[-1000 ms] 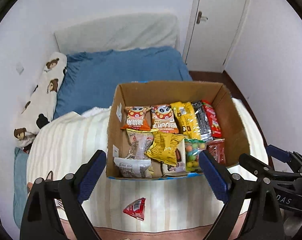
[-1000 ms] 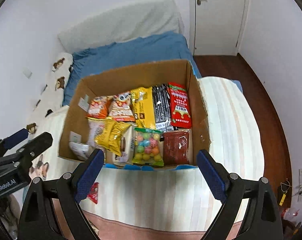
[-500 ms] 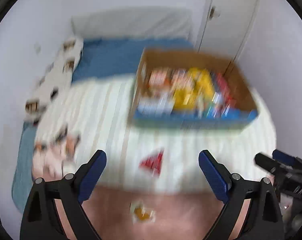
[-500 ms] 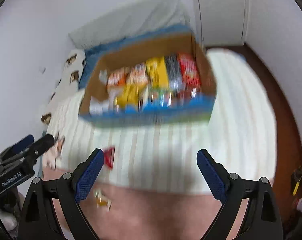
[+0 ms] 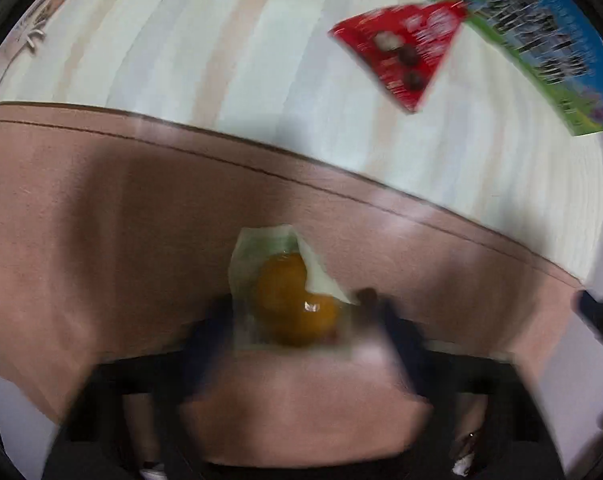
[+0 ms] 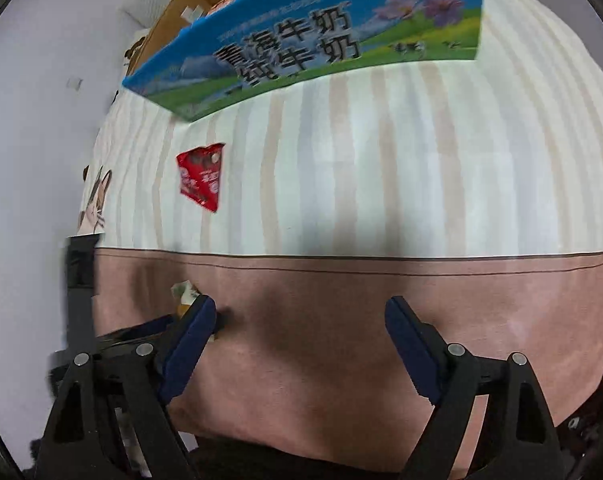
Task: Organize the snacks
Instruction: 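Grasp the orange-filled pastry with the left tool while the right grasps the red chocolate packet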
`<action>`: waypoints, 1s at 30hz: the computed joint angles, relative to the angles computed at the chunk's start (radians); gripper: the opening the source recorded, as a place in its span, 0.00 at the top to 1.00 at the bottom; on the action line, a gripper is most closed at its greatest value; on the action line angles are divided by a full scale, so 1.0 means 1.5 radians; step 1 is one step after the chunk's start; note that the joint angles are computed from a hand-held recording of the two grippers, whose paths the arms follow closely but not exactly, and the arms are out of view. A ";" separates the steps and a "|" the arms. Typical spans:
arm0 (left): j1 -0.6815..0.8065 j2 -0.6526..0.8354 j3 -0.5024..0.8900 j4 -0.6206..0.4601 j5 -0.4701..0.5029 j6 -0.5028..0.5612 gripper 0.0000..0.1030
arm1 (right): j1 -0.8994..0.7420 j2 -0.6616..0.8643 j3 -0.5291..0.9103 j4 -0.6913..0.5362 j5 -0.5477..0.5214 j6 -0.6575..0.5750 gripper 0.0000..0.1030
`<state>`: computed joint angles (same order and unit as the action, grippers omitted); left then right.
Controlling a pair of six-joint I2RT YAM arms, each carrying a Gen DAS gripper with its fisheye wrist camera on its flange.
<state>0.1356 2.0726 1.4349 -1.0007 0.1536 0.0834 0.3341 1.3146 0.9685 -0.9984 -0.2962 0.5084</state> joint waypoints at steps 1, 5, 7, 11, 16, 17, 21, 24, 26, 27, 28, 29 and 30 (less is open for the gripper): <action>-0.005 -0.015 -0.024 0.027 -0.009 0.009 0.43 | 0.007 0.016 0.011 0.002 -0.001 -0.001 0.14; 0.008 -0.067 -0.069 0.067 -0.046 0.007 0.43 | 0.036 0.095 0.074 0.029 -0.009 0.000 0.14; 0.038 -0.056 -0.039 0.059 -0.044 -0.002 0.43 | 0.052 0.147 0.110 0.056 -0.022 0.012 0.14; 0.077 -0.015 0.044 0.043 -0.054 -0.022 0.43 | 0.077 0.249 0.177 0.110 -0.038 0.048 0.20; 0.083 0.028 0.137 0.016 -0.064 -0.033 0.43 | 0.098 0.356 0.237 0.172 -0.030 0.129 0.24; 0.080 0.031 0.144 0.013 -0.063 -0.036 0.43 | 0.099 0.371 0.238 0.191 -0.034 0.152 0.24; 0.071 0.049 0.175 -0.002 -0.063 -0.040 0.43 | 0.104 0.418 0.244 0.242 -0.035 0.208 0.32; 0.060 0.058 0.187 -0.007 -0.069 -0.039 0.43 | 0.108 0.442 0.261 0.230 -0.010 0.204 0.59; 0.059 0.085 0.236 -0.031 -0.068 -0.031 0.43 | 0.105 0.438 0.258 0.223 -0.010 0.179 0.61; 0.052 0.077 0.224 -0.027 -0.069 -0.034 0.43 | 0.105 0.436 0.259 0.214 -0.004 0.165 0.61; 0.051 0.080 0.227 -0.028 -0.068 -0.030 0.43 | 0.105 0.431 0.258 0.203 0.002 0.147 0.61; 0.049 0.082 0.228 -0.030 -0.065 -0.028 0.43 | 0.105 0.424 0.255 0.193 0.005 0.128 0.61; 0.040 0.081 0.223 -0.028 -0.064 -0.034 0.43 | 0.102 0.414 0.246 0.186 0.005 0.111 0.61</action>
